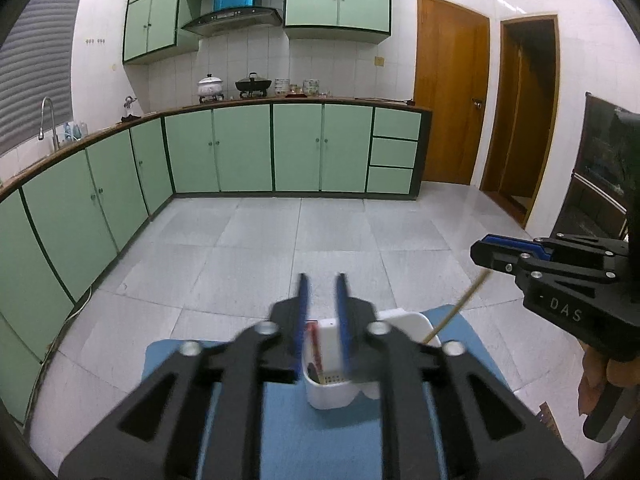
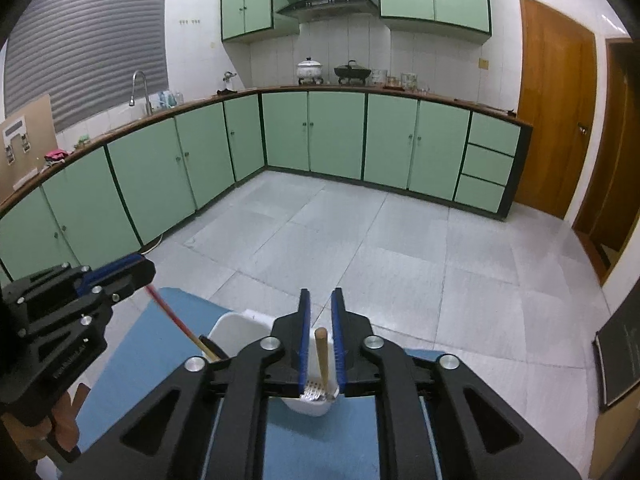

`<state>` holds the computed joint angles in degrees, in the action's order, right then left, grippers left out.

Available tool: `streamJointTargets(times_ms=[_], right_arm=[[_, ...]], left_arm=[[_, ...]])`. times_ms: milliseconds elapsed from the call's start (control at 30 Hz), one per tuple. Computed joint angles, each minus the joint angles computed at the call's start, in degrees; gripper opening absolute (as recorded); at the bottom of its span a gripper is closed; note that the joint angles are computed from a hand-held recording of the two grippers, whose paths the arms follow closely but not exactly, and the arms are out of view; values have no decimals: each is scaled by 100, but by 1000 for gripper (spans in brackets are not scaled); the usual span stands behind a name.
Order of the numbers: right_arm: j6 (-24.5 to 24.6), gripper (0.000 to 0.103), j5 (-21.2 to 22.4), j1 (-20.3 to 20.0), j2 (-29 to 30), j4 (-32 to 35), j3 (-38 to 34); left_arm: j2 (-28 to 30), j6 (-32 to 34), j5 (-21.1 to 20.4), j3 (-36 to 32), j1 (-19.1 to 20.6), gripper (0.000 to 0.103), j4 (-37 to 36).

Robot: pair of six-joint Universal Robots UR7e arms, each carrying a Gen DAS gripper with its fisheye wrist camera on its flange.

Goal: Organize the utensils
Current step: 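Open both tools and withdraw them from the holder to the chopsticks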

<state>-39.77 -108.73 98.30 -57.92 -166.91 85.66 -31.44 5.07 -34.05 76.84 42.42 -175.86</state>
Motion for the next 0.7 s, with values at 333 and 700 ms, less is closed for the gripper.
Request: streamJointTargets(times_ms=[333,700], right_arm=[[-194,14,571,-3,-1269,-641,1446],[-702,17,1273,-513,-3398,-2154,4738]], left_arm=[[-923,-428,319,1486,-578,36,-312],[-2064,-2778,1313,4258,-1870,48,-123]])
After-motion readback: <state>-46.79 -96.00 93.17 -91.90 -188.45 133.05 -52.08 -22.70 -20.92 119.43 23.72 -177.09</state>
